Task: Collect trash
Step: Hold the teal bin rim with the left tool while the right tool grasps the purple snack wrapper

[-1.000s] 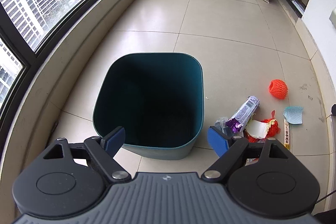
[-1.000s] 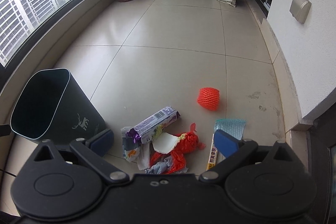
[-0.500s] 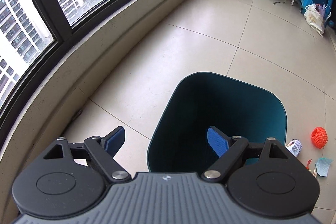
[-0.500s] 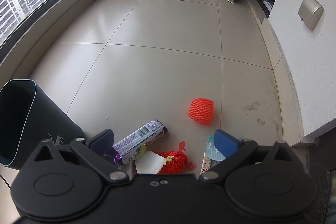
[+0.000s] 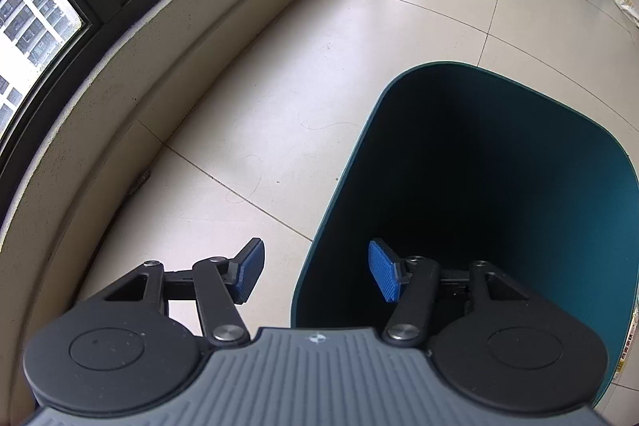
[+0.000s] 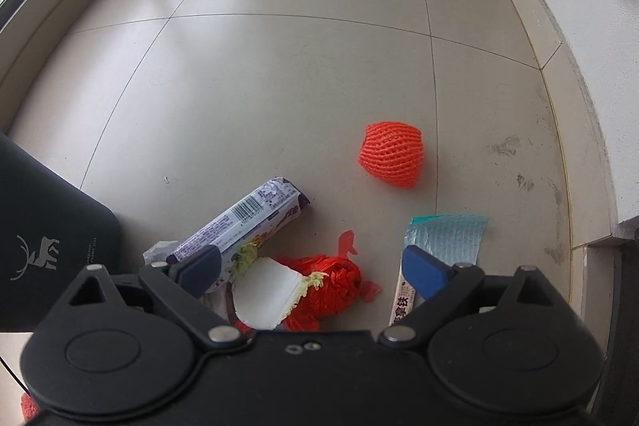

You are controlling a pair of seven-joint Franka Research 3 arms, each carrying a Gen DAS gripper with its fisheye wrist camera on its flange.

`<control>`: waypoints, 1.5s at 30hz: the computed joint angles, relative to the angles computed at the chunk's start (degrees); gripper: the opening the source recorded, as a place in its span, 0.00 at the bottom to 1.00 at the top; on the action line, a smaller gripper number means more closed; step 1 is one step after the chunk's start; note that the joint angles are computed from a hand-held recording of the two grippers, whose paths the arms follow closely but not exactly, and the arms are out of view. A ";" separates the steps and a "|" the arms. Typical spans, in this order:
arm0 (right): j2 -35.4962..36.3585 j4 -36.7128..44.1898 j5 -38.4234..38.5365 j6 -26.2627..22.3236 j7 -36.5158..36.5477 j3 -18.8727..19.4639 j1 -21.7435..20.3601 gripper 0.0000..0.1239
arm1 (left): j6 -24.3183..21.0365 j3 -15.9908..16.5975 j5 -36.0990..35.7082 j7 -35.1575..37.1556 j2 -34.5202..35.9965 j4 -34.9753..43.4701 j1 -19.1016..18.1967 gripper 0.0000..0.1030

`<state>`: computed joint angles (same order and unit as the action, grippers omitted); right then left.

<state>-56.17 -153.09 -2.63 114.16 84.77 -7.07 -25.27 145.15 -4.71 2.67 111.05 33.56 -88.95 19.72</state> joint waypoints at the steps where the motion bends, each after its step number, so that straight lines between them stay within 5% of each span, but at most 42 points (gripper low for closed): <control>1: 0.64 -0.39 -0.10 0.01 -0.39 0.07 0.37 0.77 | -0.48 0.18 0.28 0.00 0.56 0.50 -0.10 0.46; 4: 2.84 -1.34 0.33 2.54 -0.83 0.76 1.87 0.77 | -1.68 0.55 1.25 -0.04 0.85 0.20 -0.54 0.33; 11: 13.16 -2.80 2.66 11.67 9.80 6.03 5.15 0.71 | -0.21 4.10 8.25 -5.64 1.30 -0.78 -3.88 0.25; 18: 23.68 -0.79 4.27 16.76 22.86 5.23 6.78 0.69 | -1.05 3.64 9.68 -4.45 1.80 0.10 -3.29 0.19; 26: 33.54 3.45 -1.58 16.06 28.90 5.48 8.84 0.69 | -6.58 1.59 7.56 1.08 -2.12 -3.55 -1.64 0.14; 32: 37.21 5.26 -3.02 14.01 31.02 3.67 10.87 0.58 | -8.46 1.66 6.27 3.74 -3.15 -4.51 -1.71 0.13; 36: 37.07 5.04 -2.99 13.96 30.90 2.72 11.58 0.46 | -9.08 2.03 6.02 3.18 -3.25 -4.71 -2.23 0.13; 45: 28.91 4.36 -0.89 12.51 21.03 1.51 12.35 0.41 | -10.52 2.13 5.56 2.79 -1.50 -1.88 -2.20 0.13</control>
